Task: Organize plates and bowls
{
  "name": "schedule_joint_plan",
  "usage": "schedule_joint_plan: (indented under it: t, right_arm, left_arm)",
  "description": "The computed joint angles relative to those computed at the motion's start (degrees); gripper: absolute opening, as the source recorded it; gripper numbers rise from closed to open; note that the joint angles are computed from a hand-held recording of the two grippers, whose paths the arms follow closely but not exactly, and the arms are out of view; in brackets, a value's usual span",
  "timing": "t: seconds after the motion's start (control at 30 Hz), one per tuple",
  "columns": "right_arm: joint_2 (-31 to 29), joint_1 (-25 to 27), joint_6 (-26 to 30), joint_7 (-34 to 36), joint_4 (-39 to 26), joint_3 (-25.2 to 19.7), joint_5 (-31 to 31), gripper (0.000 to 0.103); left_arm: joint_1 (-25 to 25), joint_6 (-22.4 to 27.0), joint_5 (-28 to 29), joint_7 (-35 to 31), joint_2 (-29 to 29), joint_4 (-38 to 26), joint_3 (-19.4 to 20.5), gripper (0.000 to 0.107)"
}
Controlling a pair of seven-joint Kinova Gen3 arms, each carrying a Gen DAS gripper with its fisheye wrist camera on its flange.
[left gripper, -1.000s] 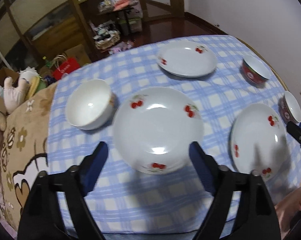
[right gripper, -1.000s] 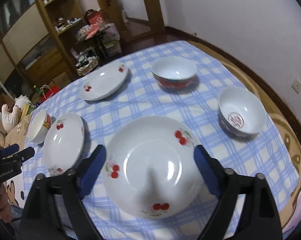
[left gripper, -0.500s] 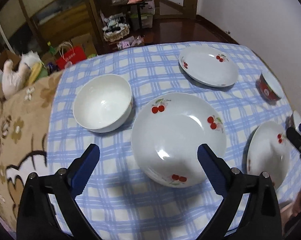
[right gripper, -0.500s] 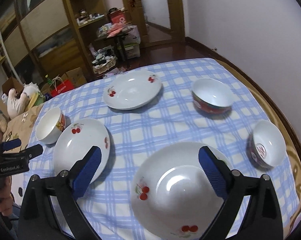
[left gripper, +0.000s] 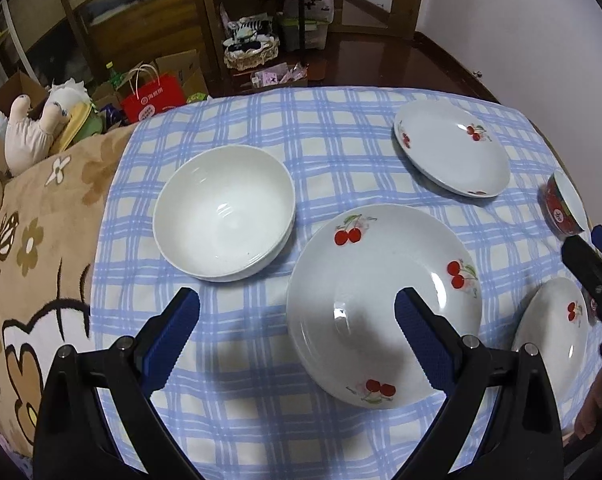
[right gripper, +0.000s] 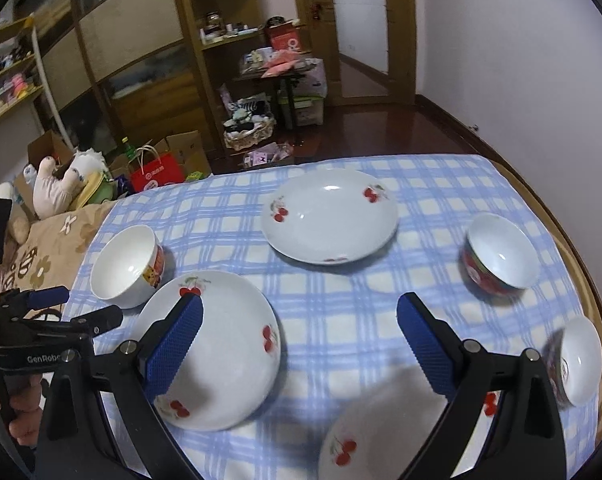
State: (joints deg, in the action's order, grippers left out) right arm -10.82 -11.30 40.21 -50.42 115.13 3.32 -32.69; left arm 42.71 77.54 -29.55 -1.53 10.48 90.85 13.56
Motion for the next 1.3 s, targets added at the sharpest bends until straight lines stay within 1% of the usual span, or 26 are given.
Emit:
schedule_joint_plan:
  t: [0.1,0.2,0.23,0.33,0.5,0.6,0.63,0.8,1.0,1.17,1.23,1.3]
  right_arm:
    - [1.1,-0.5,-2.3,-2.0,0.5,-2.2,2.0,0.102]
    - [2.0,-1.1,-5.4,-4.7,1.8,-3.6,3.5,0.102]
    - [2.5,-1.2,-5.6,-5.6,1.8,-3.9,4.0,0.102]
    - [3.9,-1.7,-5.6,-6.6,1.7,-4.2,4.9,0.102]
    - [5.2,-1.8,-7.4,-8.9,3.0,-5.9,9.3,0.102]
    - [6.1,-1.9,-7.5,-10.8,3.2,-6.5,11.7,0.102]
    - [6.5,-1.9,-7.0,-10.8,3.1,-6.4,11.6,0.102]
    - [8.3,-0.8,-3.9,-6.7,2.2,-5.4,6.9,0.102]
    - [8.9,-0.2,-3.7,-6.8,2.5,-6.3,6.4,0.102]
    - [9.5,-0.3,-4.2,-7.5,2.8,-7.1,7.7,0.099]
    - [9.7,-0.4,-4.1,-7.3,2.8,-7.2,7.9,0.095]
    - [10.0,-0.4,-3.9,-7.5,2.7,-7.4,8.4,0.093]
  left_arm:
    - [-1.3,-0.7,2.3,-1.2,0.3,0.4,-0.3,0.097]
    - [-2.8,-3.3,4.9,-2.0,0.1,2.0,-0.8,0.097]
    - [-3.6,-4.3,6.1,-2.4,0.0,2.7,-1.1,0.097]
    - [-4.6,-5.1,7.5,-2.8,0.4,3.3,-1.3,0.097]
    - [-5.6,-5.0,9.7,-4.9,2.0,2.8,-1.8,0.097]
    - [-6.0,-5.5,11.0,-5.9,2.7,2.9,-2.2,0.097]
    - [-6.0,-5.7,11.2,-6.2,3.0,2.9,-2.3,0.097]
    - [-6.4,-7.4,12.3,-7.1,3.2,3.4,-2.8,0.097]
    - [-8.0,-9.4,14.6,-7.5,3.3,5.0,-3.5,0.096]
    - [-9.3,-10.9,16.6,-9.1,3.8,6.0,-3.7,0.088]
    - [-9.6,-11.1,17.0,-9.6,4.1,6.1,-3.8,0.084]
    - [-9.9,-11.4,17.5,-10.2,4.4,6.3,-4.0,0.083]
